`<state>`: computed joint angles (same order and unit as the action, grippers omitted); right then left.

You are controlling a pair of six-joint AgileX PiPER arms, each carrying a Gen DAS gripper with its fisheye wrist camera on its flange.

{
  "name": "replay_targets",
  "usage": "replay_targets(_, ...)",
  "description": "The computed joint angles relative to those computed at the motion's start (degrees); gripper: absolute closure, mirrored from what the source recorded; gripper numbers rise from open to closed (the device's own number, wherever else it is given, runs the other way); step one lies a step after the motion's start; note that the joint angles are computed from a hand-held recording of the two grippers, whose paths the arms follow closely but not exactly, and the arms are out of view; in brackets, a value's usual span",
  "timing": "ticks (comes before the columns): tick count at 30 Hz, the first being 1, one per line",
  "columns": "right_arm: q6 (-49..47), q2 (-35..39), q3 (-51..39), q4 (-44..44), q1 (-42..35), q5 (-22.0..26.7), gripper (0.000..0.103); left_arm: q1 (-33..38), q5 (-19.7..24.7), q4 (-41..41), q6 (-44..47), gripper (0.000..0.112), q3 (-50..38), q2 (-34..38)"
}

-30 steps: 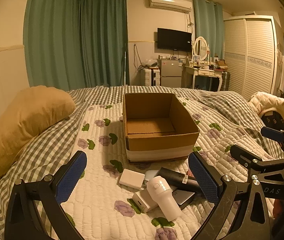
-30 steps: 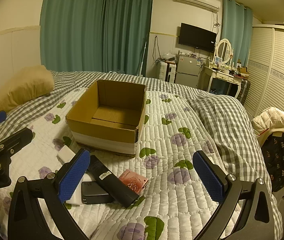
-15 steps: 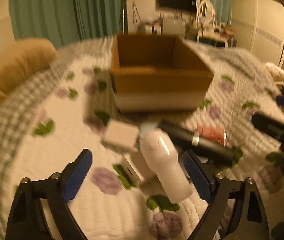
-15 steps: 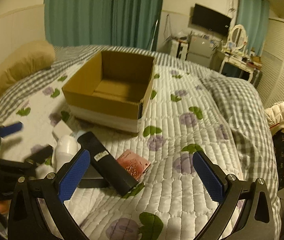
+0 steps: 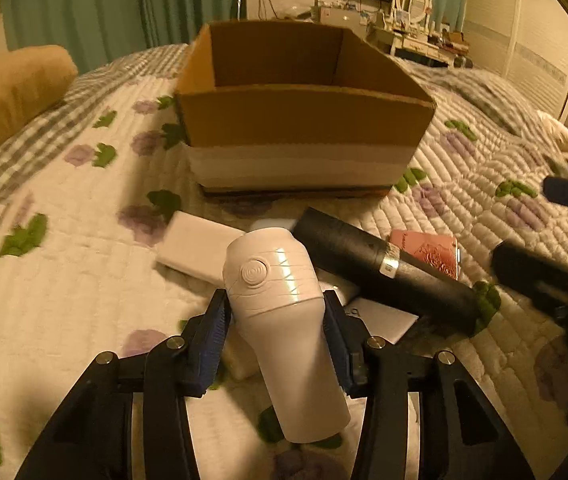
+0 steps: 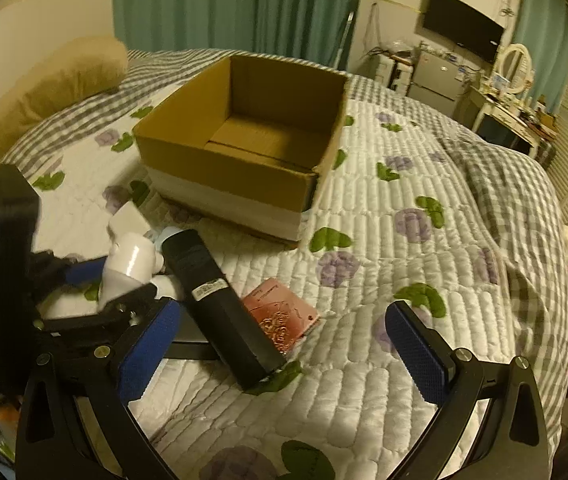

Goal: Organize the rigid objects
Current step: 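Grasp the white hair dryer with the left gripper while the right grasps the black cylinder, drop both in box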

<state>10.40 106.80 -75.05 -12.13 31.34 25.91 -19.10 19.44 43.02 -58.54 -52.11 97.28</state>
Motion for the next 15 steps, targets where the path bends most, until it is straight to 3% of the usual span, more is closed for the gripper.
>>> replay_targets(3, -7.8, 4.1, -5.4, 5.1, 0.3, 3.8, 0.002, 1.4, 1.2, -3.9, 4.6, 0.065, -0.3, -2.3)
replay_targets(7, -18.1, 13.4, -17.4, 11.7, 1.0, 13.2, 0.011, 3.4, 3.4, -4.7, 6.9, 0.065, -0.9, -4.1)
replay_targets(10, -20.7, 19.9, -25.9, 13.3, 1.2, 20.4, 0.024, 4.3, 4.2, -4.7, 7.7, 0.065, -1.2, -4.2)
replay_targets(15, -22.4, 27.0, -36.6, 19.4, -1.1, 28.0, 0.03, 5.7, 2.6, -8.5, 12.0, 0.065, -1.0, -3.9)
